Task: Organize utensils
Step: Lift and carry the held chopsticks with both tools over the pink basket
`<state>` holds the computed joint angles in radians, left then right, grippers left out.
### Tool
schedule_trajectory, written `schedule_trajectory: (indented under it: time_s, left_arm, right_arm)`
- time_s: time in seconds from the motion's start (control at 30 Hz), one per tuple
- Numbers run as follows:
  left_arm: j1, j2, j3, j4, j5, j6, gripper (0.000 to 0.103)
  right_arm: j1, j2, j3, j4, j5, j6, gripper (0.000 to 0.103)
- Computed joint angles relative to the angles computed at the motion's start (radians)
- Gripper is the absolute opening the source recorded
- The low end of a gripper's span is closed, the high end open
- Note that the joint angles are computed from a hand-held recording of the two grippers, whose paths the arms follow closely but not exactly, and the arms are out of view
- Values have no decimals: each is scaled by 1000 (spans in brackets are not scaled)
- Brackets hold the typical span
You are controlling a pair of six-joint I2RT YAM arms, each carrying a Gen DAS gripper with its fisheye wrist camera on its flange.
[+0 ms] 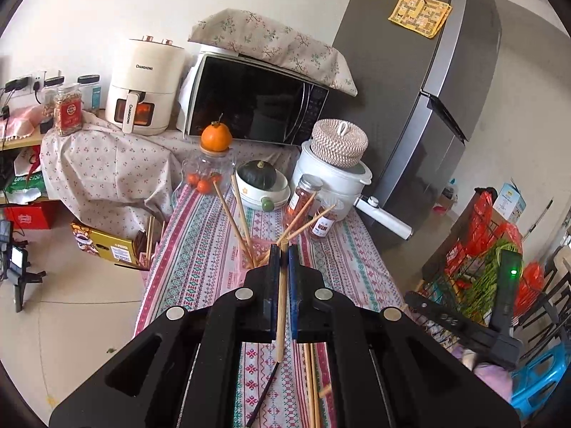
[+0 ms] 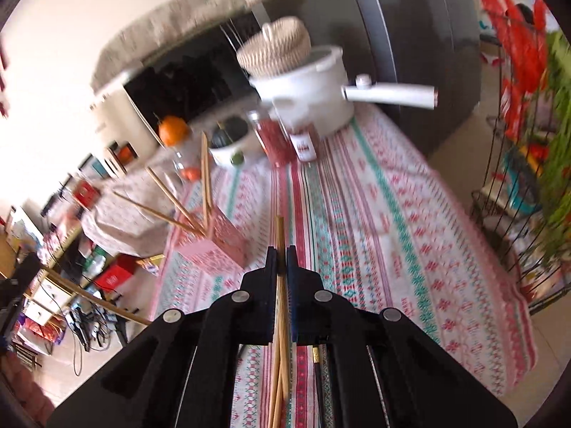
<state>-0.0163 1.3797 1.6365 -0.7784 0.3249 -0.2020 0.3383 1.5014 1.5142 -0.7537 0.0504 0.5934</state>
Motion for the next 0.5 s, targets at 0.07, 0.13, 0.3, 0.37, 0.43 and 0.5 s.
schedule_trajectory:
  time_s: [0.07,0.13,0.3,0.37,0.43,0.5]
  left_arm:
    - [3,18,43,-11,-1,-11,4]
    - [5,47,100,-27,-4,-21,4]
    - [11,183,338,-92,-35,-50,4]
    - [15,259,465,-134,-39,-68,4]
    - [11,318,568,-165,-65,-76,4]
    - [7,384,676,-197,-90,-87,4]
  right_arm:
    - [-29,17,52,-17,-34,-10,6]
    - [-48,34,111,-41,-52,-9,6]
    - [-87,118,291,-91,-69,2,6]
    - [-102,162,372,-114,-85,8,6]
    - [-108,213,469,-143,-83,7,6]
    - [-113,256,550,-169,-92,6,6]
